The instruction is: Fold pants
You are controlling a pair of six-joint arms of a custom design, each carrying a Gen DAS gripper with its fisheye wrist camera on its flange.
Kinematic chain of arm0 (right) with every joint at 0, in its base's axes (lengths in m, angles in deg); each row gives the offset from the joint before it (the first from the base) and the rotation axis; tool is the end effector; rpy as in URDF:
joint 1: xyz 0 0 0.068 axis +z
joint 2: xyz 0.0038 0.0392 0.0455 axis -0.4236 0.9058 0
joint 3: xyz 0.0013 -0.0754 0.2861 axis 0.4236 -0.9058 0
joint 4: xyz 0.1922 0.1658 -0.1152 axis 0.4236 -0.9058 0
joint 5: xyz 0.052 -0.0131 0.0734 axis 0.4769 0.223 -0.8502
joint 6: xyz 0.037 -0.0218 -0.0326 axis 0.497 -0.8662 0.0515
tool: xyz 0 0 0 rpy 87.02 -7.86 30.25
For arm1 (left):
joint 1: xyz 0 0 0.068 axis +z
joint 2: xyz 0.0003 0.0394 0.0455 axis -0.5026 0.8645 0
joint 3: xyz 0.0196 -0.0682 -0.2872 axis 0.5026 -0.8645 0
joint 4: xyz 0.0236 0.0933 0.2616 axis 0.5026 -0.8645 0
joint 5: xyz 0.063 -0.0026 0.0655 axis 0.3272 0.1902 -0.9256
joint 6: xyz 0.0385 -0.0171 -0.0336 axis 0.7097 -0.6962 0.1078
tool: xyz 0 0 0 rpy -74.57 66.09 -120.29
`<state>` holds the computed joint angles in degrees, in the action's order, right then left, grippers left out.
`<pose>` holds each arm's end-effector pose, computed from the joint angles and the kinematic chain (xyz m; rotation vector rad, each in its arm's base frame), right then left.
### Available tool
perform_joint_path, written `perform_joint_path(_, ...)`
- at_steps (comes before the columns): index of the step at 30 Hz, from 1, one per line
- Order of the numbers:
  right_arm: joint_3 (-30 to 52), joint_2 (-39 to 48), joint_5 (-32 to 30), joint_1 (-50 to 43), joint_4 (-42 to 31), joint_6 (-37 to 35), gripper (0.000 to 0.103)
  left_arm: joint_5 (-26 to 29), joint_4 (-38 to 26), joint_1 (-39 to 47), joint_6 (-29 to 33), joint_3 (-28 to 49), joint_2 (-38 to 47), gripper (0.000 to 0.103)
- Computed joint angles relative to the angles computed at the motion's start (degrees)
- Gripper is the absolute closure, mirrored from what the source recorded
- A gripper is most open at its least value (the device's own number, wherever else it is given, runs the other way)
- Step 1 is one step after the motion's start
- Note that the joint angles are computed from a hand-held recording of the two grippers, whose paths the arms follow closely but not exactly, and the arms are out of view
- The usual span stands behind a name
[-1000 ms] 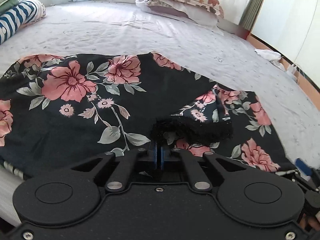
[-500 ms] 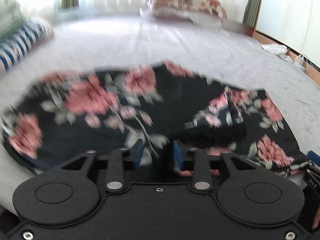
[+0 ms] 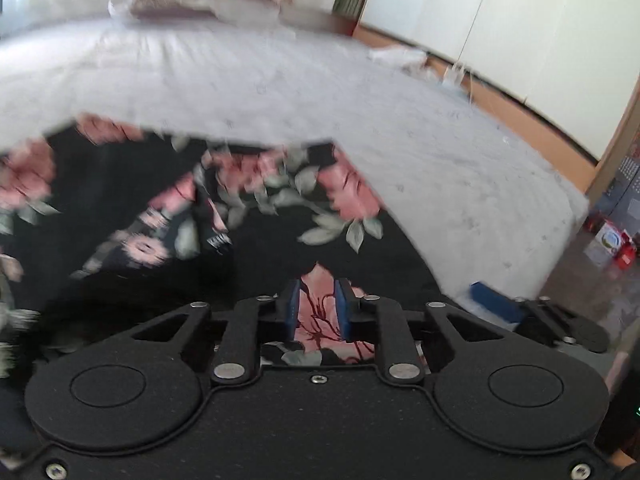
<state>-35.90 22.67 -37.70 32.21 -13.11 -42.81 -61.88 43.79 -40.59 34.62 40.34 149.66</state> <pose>0.1335 0.1597 0.0577 -0.1953 2.0176 -0.0525 0.1894 -0.0421 0.1455 0.1125 2.3409 -0.4121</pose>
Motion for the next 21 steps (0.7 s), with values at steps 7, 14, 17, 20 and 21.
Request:
perform_joint_path(7, -0.3, 0.2, -0.4, -0.1, 0.6, 0.0, 0.044, -8.3, 6.2, 5.9, 1.2, 1.9, 8.0, 0.094)
perform_joint_path(14, -1.0, 1.3, -1.5, -1.0, 3.3, -0.7, 0.042, -20.4, 10.1, 14.2, 7.1, 4.1, 10.3, 0.092)
perform_joint_path(17, -0.8, 0.9, -2.3, -1.8, 3.0, -1.5, 0.041, -18.7, 9.3, 17.4, 7.3, 4.5, 8.1, 0.091)
perform_joint_path(20, -0.9, 0.6, -2.7, -2.0, 2.6, -1.5, 0.041, -11.9, 6.2, 18.7, 7.2, 3.9, 3.9, 0.088)
perform_joint_path(21, -0.8, 0.4, -2.7, -2.0, 2.4, -1.6, 0.041, -8.5, 5.1, 19.0, 7.7, 3.7, 3.0, 0.085)
